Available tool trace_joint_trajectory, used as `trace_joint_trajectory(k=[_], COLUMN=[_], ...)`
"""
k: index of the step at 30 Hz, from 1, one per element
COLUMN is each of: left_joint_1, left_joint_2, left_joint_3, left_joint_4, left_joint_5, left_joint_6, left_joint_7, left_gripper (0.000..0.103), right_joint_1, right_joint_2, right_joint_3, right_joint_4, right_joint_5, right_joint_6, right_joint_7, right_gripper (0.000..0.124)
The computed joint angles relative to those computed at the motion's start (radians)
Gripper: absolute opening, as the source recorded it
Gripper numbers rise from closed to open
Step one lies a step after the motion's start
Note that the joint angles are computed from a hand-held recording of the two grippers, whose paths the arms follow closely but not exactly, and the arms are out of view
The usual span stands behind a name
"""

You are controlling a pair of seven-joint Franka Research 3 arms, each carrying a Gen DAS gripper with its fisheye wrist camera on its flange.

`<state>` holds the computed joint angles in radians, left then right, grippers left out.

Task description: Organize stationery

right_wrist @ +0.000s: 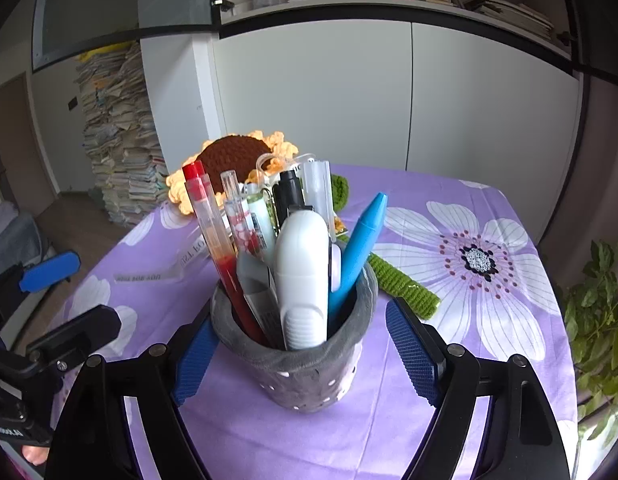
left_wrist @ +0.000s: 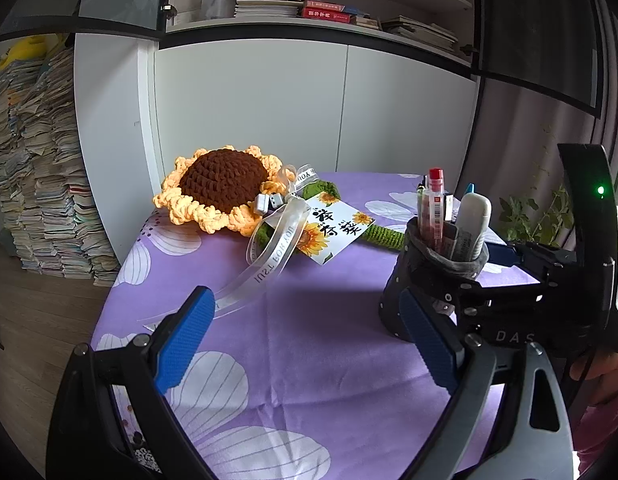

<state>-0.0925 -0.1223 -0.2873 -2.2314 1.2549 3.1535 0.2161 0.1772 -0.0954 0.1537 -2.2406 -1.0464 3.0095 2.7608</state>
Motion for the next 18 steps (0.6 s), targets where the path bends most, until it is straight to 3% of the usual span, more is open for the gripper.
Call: trace_joint_trajectory(k=[5, 11, 14, 18], left_joint_1=[0.005, 0.058, 0.085, 0.092], left_joint_2=[-0.039, -0.129, -0.207, -0.337], left_joint_3=[-0.012, -0.078, -0.122, -0.167], left_joint_4=[-0.01, -0.036, -0.065, -0.117], left_joint_5=[0.005, 0.046, 0.055, 0.015], left_joint_6=[0.002, 0.031, 0.026, -0.018], left_joint_7=[-0.013, -0.087, -0.11, -0.068], left_gripper=[0.093, 0.096, 0.098, 0.101], right_joint_1=[0.015, -0.111, -0.194, -0.228], right_joint_2=[-0.058, -0.265, -0.42, -0.604], right_joint_3=[-0.01, 0.122, 0.221, 0.283], right_joint_4=[-0.094, -0.22, -0.27, -0.325], right_joint_5=[0.227, 0.158, 0.139, 0.188], right_joint_6=[0.008, -0.001, -0.049, -0.11], right_joint_7=[-0.177, -0.06, 0.003, 0.023], right_gripper=[0.083, 0.083, 0.083, 0.096])
